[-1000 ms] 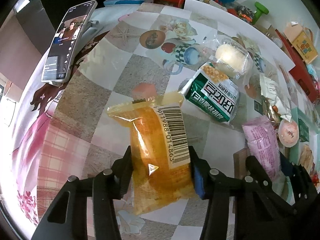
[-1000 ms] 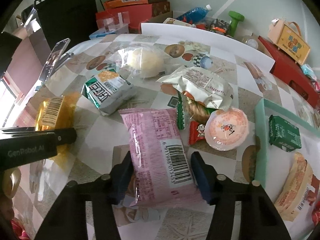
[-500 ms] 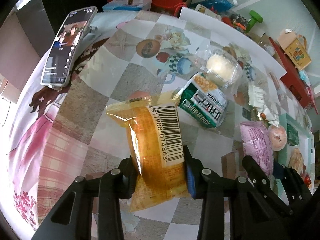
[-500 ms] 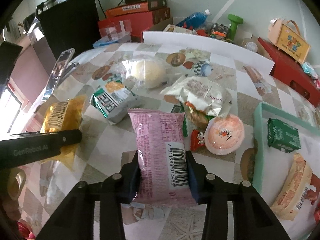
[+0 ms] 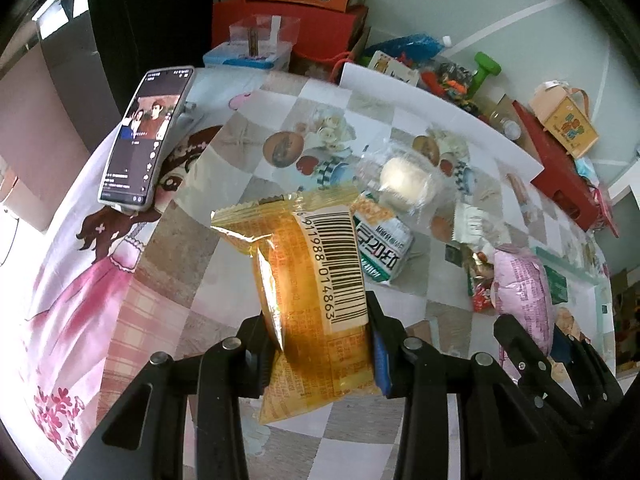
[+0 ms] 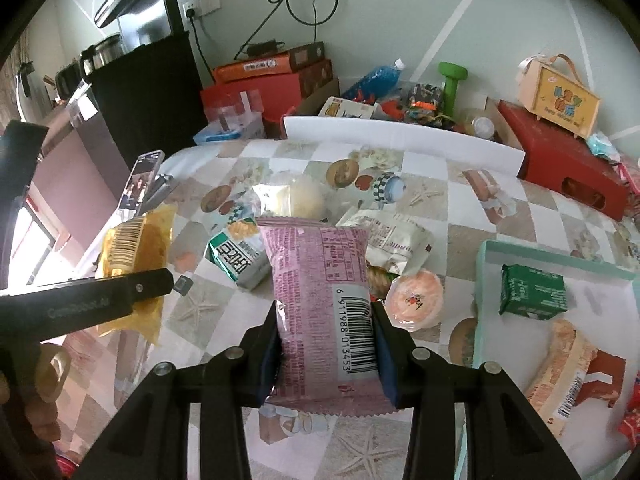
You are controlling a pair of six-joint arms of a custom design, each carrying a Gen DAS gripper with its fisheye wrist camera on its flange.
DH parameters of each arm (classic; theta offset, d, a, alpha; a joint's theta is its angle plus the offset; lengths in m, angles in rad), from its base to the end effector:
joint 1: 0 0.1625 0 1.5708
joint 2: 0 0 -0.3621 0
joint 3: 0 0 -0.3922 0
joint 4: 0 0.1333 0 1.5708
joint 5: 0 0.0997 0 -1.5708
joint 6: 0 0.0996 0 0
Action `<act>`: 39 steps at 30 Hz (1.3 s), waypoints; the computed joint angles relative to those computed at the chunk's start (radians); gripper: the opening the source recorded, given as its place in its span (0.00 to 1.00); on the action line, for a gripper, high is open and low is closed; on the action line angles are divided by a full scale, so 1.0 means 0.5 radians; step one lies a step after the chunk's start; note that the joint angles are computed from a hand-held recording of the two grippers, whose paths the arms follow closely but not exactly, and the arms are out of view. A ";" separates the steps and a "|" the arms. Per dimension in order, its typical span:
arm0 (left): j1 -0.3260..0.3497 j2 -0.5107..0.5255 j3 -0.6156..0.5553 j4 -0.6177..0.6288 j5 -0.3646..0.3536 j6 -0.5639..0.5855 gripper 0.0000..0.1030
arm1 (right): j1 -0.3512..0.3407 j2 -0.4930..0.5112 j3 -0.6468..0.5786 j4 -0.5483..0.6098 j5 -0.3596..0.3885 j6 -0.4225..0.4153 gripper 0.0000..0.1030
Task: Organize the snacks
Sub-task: 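Lift the orange bag with left tool while right tool carries the pink bag to the tray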
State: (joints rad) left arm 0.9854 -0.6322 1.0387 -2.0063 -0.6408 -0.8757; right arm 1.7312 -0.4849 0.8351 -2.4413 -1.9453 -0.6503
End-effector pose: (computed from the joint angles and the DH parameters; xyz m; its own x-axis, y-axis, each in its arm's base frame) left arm -0.2388 -0.7460 0.1648 -0.7515 -0.4407 -0.4909 -0.0388 0.7724 -0.6339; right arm 0.2268 -0.7953 0.1659 -0.6704 -0.4940 0.5536 -0.6841 0.7004 -0.2035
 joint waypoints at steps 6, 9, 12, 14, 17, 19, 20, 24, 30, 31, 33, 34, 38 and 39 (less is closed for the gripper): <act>-0.022 0.024 -0.030 -0.071 0.024 0.082 0.39 | -0.012 -0.012 -0.014 -0.004 0.014 0.037 0.42; -0.035 0.047 -0.051 -0.127 0.027 0.145 0.39 | -0.025 -0.036 -0.014 -0.022 0.027 0.065 0.42; -0.049 0.078 -0.065 -0.259 -0.005 0.261 0.39 | -0.041 -0.050 -0.031 -0.041 0.030 0.103 0.42; -0.063 0.112 -0.094 -0.336 -0.029 0.345 0.39 | -0.058 -0.062 -0.048 -0.060 0.022 0.142 0.42; -0.086 0.197 -0.185 -0.375 -0.041 0.461 0.39 | -0.079 -0.072 -0.077 -0.087 0.000 0.186 0.42; -0.099 0.265 -0.268 -0.376 -0.064 0.534 0.39 | -0.098 -0.076 -0.102 -0.109 -0.003 0.221 0.42; -0.105 0.295 -0.306 -0.371 -0.075 0.560 0.39 | -0.108 -0.079 -0.117 -0.112 -0.003 0.243 0.42; -0.133 0.443 -0.484 -0.359 -0.110 0.709 0.39 | -0.153 -0.114 -0.138 -0.150 -0.010 0.332 0.42; -0.156 0.628 -0.721 -0.327 -0.206 0.876 0.39 | -0.215 -0.148 -0.185 -0.220 -0.067 0.439 0.42; -0.157 0.683 -0.803 -0.302 -0.231 0.908 0.39 | -0.225 -0.150 -0.201 -0.219 -0.071 0.461 0.42; -0.160 0.759 -0.917 -0.272 -0.258 0.951 0.39 | -0.249 -0.164 -0.213 -0.230 -0.085 0.514 0.42; -0.161 0.822 -1.014 -0.246 -0.273 0.984 0.39 | -0.259 -0.170 -0.220 -0.238 -0.098 0.540 0.42; -0.169 1.044 -1.363 -0.139 -0.326 1.098 0.39 | -0.297 -0.176 -0.265 -0.261 -0.149 0.599 0.42; -0.169 1.105 -1.463 -0.098 -0.345 1.119 0.39 | -0.310 -0.176 -0.281 -0.258 -0.158 0.620 0.42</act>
